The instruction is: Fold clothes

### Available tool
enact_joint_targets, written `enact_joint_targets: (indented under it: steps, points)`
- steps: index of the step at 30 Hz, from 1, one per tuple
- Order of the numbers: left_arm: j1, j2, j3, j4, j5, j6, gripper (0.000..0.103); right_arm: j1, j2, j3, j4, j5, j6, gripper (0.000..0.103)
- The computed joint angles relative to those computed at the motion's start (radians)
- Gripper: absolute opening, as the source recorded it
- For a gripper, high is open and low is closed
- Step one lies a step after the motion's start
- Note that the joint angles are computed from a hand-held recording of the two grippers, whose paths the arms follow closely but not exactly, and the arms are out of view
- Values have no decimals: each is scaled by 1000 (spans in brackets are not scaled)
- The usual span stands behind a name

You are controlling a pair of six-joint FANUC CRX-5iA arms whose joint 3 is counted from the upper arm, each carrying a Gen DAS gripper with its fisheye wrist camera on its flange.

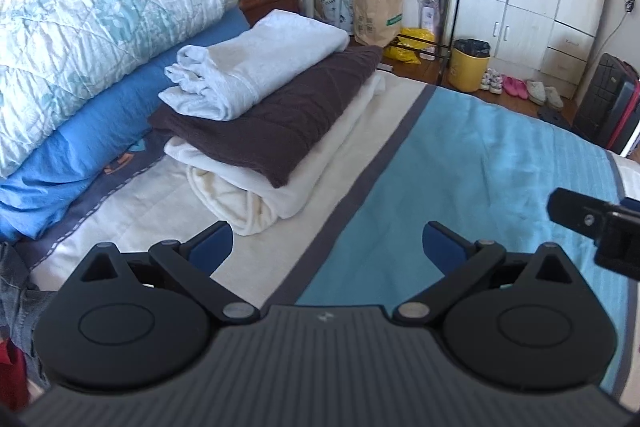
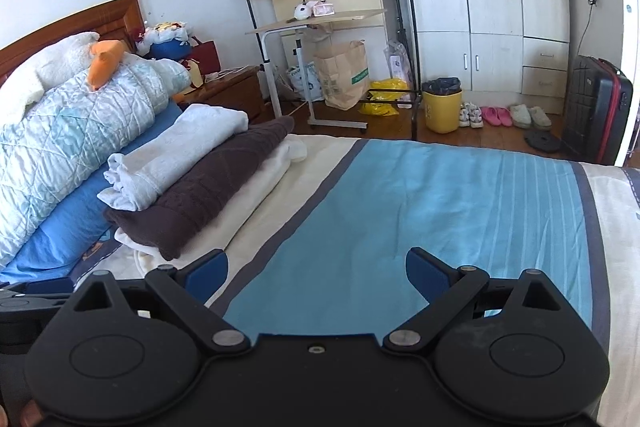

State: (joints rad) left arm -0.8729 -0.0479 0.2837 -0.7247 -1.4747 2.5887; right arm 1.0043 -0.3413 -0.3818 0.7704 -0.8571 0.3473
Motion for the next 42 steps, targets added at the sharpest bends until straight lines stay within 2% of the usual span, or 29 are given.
enact_joint_targets:
  steps: [9,14,24,38,42]
  points:
    - [13,-7,-14,7,-5,-5,103,14,30,8,25,-38,-22,98]
    - [-33,7,-7,-88,-29,-10,103,13,35,13,12,-35,-18,98]
    - [-21,-6,-25,-64,-12,-4,103,20,48,22,9,-44,-6,98]
    - [-25,5,-16,-62,-35,-20,103,31,49,26,3,-61,1,98]
    - [-33,4,-17,-74,-43,7,103,33,49,26,7,-73,-15,98]
